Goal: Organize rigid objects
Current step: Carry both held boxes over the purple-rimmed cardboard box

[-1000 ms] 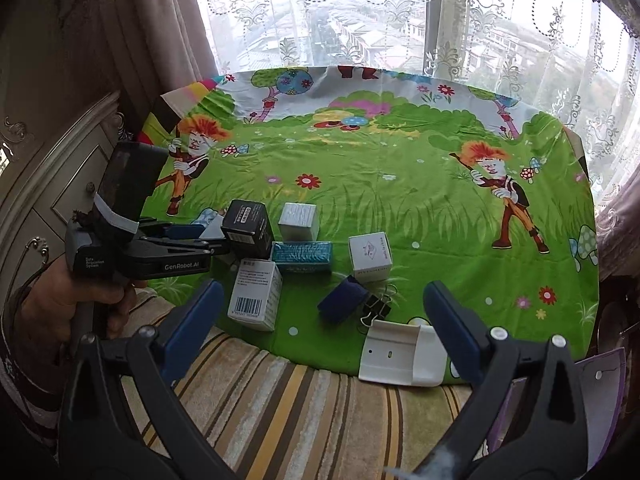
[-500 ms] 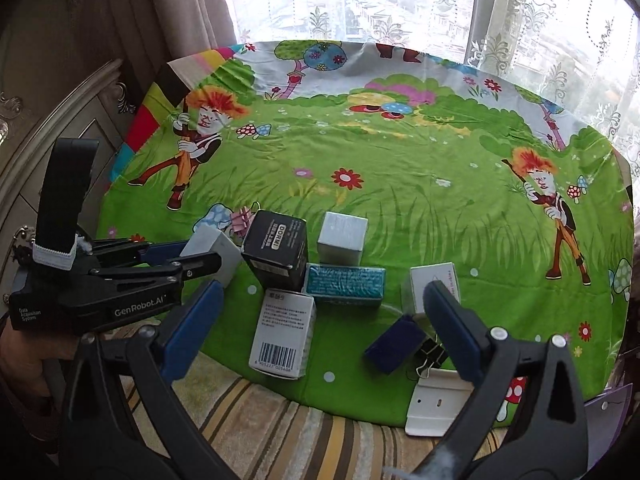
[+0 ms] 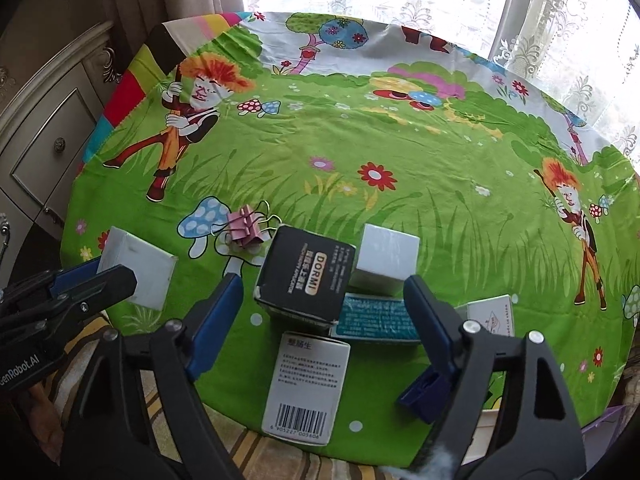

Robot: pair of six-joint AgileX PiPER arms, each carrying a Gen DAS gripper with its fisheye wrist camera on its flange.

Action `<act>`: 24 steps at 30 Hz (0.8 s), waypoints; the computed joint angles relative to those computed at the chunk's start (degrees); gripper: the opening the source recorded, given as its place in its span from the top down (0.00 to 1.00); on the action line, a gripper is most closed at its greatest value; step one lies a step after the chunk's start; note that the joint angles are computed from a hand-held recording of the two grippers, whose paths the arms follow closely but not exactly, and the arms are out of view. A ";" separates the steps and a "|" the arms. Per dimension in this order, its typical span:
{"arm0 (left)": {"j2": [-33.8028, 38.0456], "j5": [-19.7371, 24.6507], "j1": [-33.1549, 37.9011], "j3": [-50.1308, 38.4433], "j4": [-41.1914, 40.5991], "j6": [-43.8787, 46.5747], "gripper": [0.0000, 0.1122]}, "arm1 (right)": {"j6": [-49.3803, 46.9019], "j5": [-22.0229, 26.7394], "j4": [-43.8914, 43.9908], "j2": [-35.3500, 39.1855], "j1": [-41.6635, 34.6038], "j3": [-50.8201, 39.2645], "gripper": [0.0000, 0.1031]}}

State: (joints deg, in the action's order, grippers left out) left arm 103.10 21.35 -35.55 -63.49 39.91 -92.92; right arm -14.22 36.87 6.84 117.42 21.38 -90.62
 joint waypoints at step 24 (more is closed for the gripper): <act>-3.92 5.11 -12.37 -1.28 19.91 -24.08 0.69 | -20.29 -15.85 21.81 -25.84 -8.52 29.59 0.59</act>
